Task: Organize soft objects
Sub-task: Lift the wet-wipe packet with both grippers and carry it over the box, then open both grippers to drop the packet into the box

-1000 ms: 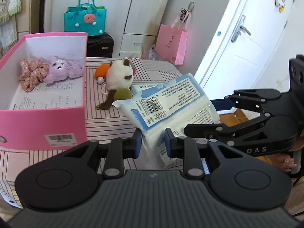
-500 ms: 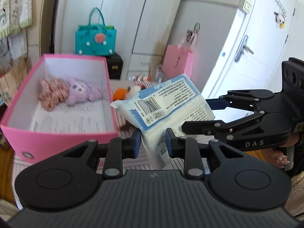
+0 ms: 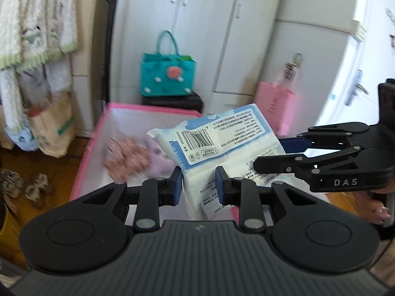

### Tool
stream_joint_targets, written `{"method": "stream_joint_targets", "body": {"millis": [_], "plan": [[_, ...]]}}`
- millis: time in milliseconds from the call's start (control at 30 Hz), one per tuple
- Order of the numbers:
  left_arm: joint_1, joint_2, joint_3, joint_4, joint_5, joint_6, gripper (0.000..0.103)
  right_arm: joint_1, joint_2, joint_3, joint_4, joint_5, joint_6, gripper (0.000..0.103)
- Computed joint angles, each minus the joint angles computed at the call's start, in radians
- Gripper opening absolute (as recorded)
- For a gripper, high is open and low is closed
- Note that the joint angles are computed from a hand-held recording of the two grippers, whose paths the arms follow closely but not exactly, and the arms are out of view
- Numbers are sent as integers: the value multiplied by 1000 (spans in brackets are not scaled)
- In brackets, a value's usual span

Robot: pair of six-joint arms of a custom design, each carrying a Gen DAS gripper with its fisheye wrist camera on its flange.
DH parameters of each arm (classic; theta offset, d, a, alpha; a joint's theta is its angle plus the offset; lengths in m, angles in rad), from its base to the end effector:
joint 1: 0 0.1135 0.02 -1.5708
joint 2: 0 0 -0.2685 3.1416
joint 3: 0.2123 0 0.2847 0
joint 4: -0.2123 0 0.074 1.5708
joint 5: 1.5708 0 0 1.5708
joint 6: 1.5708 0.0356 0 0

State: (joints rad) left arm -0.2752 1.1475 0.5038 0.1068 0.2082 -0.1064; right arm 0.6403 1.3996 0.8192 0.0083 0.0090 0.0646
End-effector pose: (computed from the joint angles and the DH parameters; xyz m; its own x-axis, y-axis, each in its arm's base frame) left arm 0.2500 -0.0782 0.1836 -0.5358 0.0433 -0.8432 0.3821 0.9030 -0.1964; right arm 0.2665 0.1981 0.2163 -0.4714 -0.2707 -0.8393 -0.5621 0.8256 0.0494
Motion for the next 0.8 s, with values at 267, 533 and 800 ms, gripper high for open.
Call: {"method": "stream_joint_targets", "body": {"millis": [267, 533, 800], "plan": [[129, 315, 229, -57, 77, 43, 27, -37, 312, 265, -64, -66, 66, 47], [184, 425, 335, -176, 135, 84, 27, -9, 395, 359, -160, -55, 86, 55], [143, 470, 377, -201, 24, 151, 29, 10, 458, 458, -268, -31, 55, 59]]}}
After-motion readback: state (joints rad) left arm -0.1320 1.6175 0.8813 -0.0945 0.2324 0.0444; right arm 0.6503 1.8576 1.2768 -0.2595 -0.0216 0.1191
